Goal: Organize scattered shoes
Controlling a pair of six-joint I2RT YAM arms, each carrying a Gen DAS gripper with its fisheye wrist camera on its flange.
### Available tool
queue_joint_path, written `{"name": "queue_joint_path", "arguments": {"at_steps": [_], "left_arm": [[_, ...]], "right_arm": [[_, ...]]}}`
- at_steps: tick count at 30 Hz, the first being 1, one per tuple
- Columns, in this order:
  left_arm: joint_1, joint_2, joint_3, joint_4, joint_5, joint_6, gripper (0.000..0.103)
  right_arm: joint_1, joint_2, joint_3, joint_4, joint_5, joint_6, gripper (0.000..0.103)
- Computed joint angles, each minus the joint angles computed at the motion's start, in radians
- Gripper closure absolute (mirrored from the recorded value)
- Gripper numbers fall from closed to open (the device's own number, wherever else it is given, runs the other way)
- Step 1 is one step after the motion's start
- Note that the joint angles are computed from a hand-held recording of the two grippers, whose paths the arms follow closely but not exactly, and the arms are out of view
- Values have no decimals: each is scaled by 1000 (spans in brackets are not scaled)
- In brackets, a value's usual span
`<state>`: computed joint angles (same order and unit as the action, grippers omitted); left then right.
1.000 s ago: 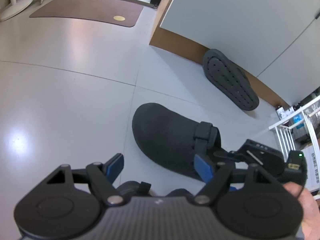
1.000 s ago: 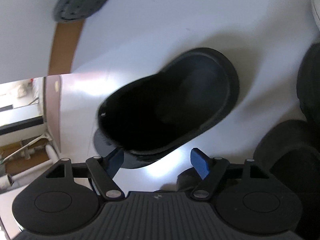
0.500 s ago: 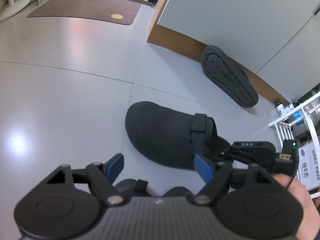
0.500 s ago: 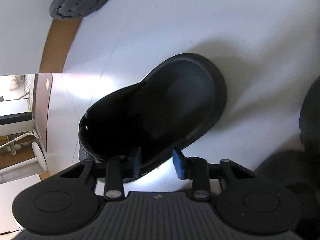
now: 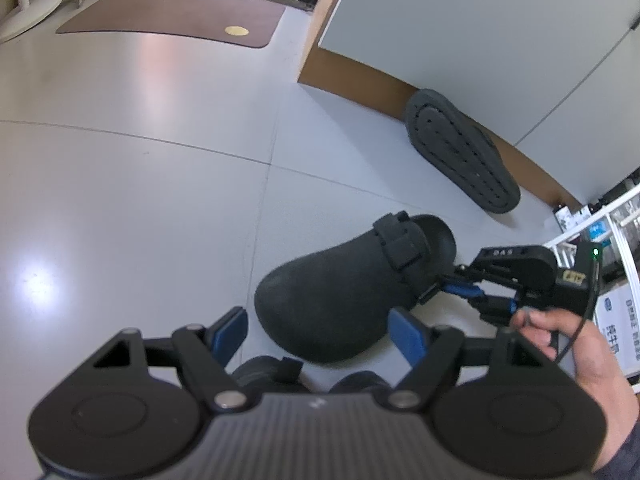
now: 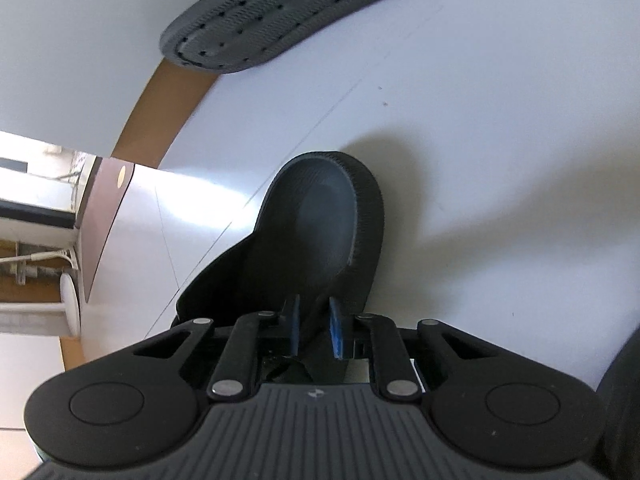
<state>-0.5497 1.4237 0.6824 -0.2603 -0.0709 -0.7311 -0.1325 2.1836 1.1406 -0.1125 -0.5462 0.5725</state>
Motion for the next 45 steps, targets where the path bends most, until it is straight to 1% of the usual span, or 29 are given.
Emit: {"name": "queue_joint_path", "arguments": {"at_steps": [2, 3, 4, 5, 7, 10, 15, 20, 23, 29, 32, 34, 35, 37, 38, 39, 40, 42, 45], "left_arm": [[-1, 0, -1, 1, -1, -1, 23], [0, -1, -2, 2, -1, -1, 23], [1, -3, -4, 4, 0, -1, 23], [1, -2, -5, 6, -1, -2, 23], [2, -5, -8, 7, -2, -3, 24], [3, -11, -11, 5, -2, 0, 24], [9, -25, -19, -1, -5, 2, 24], [19, -25, -23, 1, 1, 2, 24], [21, -23, -23, 2, 6, 5, 24], [25, -21, -26, 5, 7, 7, 24], [22, -22, -27, 4, 5, 3, 24], [19, -19, -25, 6, 4, 2, 24], [17, -17, -24, 7, 5, 2, 24], [14, -13, -24, 11, 5, 1, 24], [12, -12, -24, 12, 5, 1, 24], [10, -12, -25, 12, 5, 1, 24], [10, -12, -26, 12, 5, 0, 24], [10, -11, -26, 14, 4, -2, 24], [9, -16, -33, 15, 0, -5, 24]], "right_arm": [[-11, -8, 3, -6, -19, -1, 64], [-15, -21, -6, -2, -27, -10, 45], [-19, -34, -15, 1, -35, -19, 33], [-23, -46, -23, 1, -41, -29, 29], [-14, -64, -26, -18, -45, -59, 17], [14, -80, -30, -29, -36, -92, 12], [46, -93, -44, -60, -18, -138, 12], [71, -114, -75, -42, -13, -155, 12], [94, -120, -77, -41, 9, -171, 12], [124, -114, -86, -36, 32, -207, 14], [120, -122, -98, -14, 33, -234, 20], [113, -130, -100, -14, 29, -266, 30], [110, -134, -98, -21, 32, -284, 38], [101, -136, -91, -34, 33, -313, 47], [95, -136, -89, -40, 31, -327, 49], [90, -138, -88, -44, 29, -338, 56], [86, -139, -87, -48, 28, -349, 69], [86, -144, -84, -55, 44, -372, 82], [80, -145, -79, -61, 59, -396, 83]]}}
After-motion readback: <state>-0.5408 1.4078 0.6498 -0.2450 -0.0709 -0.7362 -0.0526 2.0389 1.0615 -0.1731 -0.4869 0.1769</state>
